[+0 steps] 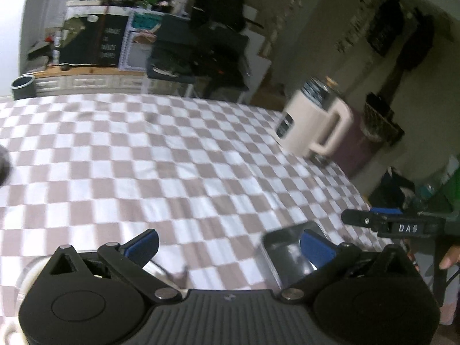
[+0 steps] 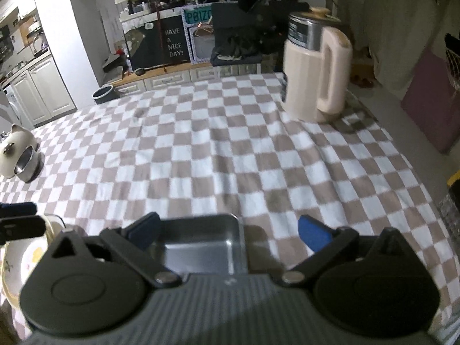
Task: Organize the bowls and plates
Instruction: 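Move both tools to the steel bowl beside the cat-shaped ceramic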
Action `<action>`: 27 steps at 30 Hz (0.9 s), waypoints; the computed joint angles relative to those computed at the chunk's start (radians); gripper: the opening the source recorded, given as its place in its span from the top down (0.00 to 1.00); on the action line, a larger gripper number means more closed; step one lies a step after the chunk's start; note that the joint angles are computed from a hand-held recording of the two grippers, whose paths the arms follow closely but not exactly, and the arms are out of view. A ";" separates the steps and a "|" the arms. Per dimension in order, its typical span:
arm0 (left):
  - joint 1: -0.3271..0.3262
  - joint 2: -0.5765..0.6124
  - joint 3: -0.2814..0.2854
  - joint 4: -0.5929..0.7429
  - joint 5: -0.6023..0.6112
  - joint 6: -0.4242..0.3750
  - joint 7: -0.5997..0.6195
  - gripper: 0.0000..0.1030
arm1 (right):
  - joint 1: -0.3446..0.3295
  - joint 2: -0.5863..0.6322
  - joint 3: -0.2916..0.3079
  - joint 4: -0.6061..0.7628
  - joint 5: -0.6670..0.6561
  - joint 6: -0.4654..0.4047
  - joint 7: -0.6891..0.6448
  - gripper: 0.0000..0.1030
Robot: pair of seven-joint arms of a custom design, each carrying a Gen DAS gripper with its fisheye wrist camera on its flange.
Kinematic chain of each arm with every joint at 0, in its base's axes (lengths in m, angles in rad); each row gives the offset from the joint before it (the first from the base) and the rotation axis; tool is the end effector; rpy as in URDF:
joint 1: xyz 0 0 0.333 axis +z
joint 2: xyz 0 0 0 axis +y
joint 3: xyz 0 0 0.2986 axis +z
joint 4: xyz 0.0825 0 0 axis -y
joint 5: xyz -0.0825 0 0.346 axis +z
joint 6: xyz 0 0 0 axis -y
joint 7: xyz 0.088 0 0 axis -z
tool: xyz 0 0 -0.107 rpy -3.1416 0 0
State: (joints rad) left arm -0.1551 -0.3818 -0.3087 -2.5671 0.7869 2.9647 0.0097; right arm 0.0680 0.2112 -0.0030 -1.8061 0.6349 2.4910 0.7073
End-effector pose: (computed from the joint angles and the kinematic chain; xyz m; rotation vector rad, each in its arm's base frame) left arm 0.3562 -0.2390 0.4649 -2.1118 1.4863 -1.0516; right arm 0.6165 0.0372 0.4767 -2.1527 1.2650 -0.3054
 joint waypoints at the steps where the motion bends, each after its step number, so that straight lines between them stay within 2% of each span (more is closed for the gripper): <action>1: -0.006 -0.029 0.016 -0.020 -0.010 -0.008 0.010 0.00 | 0.005 0.000 0.008 0.002 0.010 -0.002 -0.005 0.00; 4: -0.021 -0.120 0.063 -0.076 -0.045 -0.050 0.066 0.00 | 0.032 -0.002 0.028 -0.002 0.014 0.009 -0.009 0.00; 8: -0.047 -0.240 0.154 -0.159 -0.127 -0.097 0.183 0.00 | 0.073 -0.011 0.058 -0.016 0.038 0.045 -0.057 0.00; 12: -0.003 -0.360 0.192 -0.223 -0.163 -0.153 0.263 0.00 | 0.107 -0.022 0.082 -0.022 0.082 0.039 -0.101 0.00; 18: 0.051 -0.502 0.271 -0.318 -0.221 -0.164 0.366 0.00 | 0.176 -0.005 0.123 0.025 0.112 0.008 -0.150 0.00; 20: 0.063 -0.540 0.296 -0.347 -0.248 -0.173 0.400 0.00 | 0.209 0.031 0.137 0.078 0.096 0.005 -0.162 0.00; 27: 0.152 -0.621 0.321 -0.432 -0.328 -0.175 0.418 0.00 | 0.332 0.220 0.181 0.358 -0.010 -0.040 -0.149 0.00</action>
